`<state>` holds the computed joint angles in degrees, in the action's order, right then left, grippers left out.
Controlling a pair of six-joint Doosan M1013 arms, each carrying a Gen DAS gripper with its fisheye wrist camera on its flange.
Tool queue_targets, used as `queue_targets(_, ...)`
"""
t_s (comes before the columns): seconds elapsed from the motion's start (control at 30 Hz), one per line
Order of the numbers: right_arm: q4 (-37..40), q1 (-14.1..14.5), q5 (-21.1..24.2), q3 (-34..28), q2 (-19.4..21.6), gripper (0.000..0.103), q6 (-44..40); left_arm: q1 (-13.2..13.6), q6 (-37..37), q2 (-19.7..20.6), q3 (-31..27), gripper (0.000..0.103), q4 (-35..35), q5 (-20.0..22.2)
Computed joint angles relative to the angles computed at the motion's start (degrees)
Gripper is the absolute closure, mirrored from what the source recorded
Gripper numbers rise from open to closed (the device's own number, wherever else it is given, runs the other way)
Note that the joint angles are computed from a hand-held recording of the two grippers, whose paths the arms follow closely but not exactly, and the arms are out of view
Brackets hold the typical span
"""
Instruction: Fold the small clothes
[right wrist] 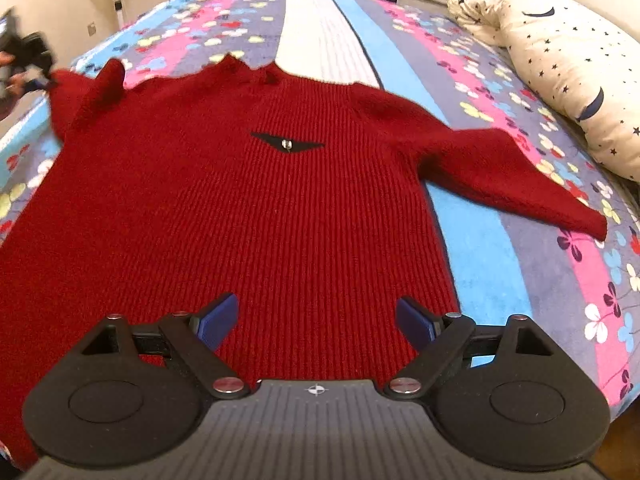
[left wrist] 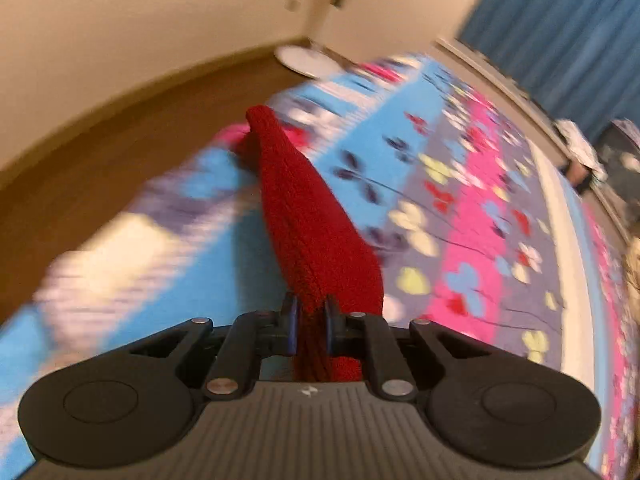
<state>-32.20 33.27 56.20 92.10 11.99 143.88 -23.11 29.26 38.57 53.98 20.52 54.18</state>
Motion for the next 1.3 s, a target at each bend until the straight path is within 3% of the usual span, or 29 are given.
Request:
queue_targets(0.13,0.21,0.20,-1.82,0.71,-0.69,0.016,-0.09,-0.78,-3.59,-4.22,4.66,0.089,4.54,1.82)
queue_targets(0.3,-0.42,0.50,-2.76,1.68,-1.99,0.016,0.60,-5.99,1.28,-0.90,-2.73,0.089,15.58,6.30)
queue_targets(0.37,-1.27,0.43,-2.24,2.10,-2.57,0.016,1.37,-9.27,4.96,-0.22,-3.55,0.089,21.46,3.03)
queue_targets(0.47,-2.78,0.10,-0.56,2.65,-3.05,0.016,2.54,-15.09,15.86,-1.29,0.95,0.088,30.50,-9.32)
queue_targets(0.53,-3.31,-0.31,0.22,3.00,-3.27,0.016,3.71,-18.09,30.85,-2.74,6.49,0.086,28.92,-18.57)
queue_targets(0.57,-3.48,-0.57,0.39,3.15,-3.36,0.016,4.18,-19.47,38.35,-3.00,9.05,0.084,26.32,-20.75)
queue_targets(0.63,-3.82,-1.11,0.27,3.54,-3.52,0.016,4.61,-20.72,52.09,-2.34,10.29,0.083,16.74,-17.60)
queue_targets(0.7,-4.98,-1.67,-0.90,4.12,-3.75,0.016,4.54,-20.60,55.56,-2.02,10.61,0.082,11.79,-14.14)
queue_targets(0.73,-5.72,-1.99,-1.69,4.37,-3.78,0.016,4.84,-20.21,55.10,-2.33,11.12,0.076,10.47,-13.65)
queue_targets(0.8,-6.02,-3.27,-3.56,4.46,-3.49,0.016,5.19,-19.18,50.79,-3.48,12.49,0.031,10.65,-13.90)
queue_targets(0.87,-4.81,-5.23,-7.27,4.24,-2.93,0.016,5.87,-18.04,42.99,-5.08,14.55,0.016,15.43,-15.82)
queue_targets(0.93,-0.51,-7.88,-12.29,3.40,-2.10,0.016,6.51,-17.16,38.79,-6.04,15.32,0.014,18.65,-15.45)
queue_targets(1.0,5.64,-10.92,-19.31,2.23,-0.78,0.016,6.48,-16.03,35.43,-5.47,13.84,0.013,20.03,-12.38)
queue_targets(1.1,17.38,-15.17,-27.70,-1.19,2.97,0.016,4.40,-14.12,34.90,-3.75,10.20,0.013,16.88,-7.90)
queue_targets(1.17,23.55,-17.28,-30.55,-4.27,6.08,0.016,5.04,-13.24,33.53,-2.94,8.76,0.013,15.15,-6.17)
queue_targets(1.2,31.05,-18.71,-31.74,-6.09,7.97,0.016,2.09,-12.85,32.63,-2.83,8.45,0.013,13.89,-5.47)
queue_targets(1.27,43.05,-20.81,-31.37,-10.02,11.74,0.016,0.04,-12.35,31.06,-2.82,8.02,0.013,11.73,-3.83)
queue_targets(1.3,44.55,-21.51,-29.80,-12.45,13.77,0.016,2.81,-12.27,30.02,-3.13,8.59,0.013,11.64,-3.41)
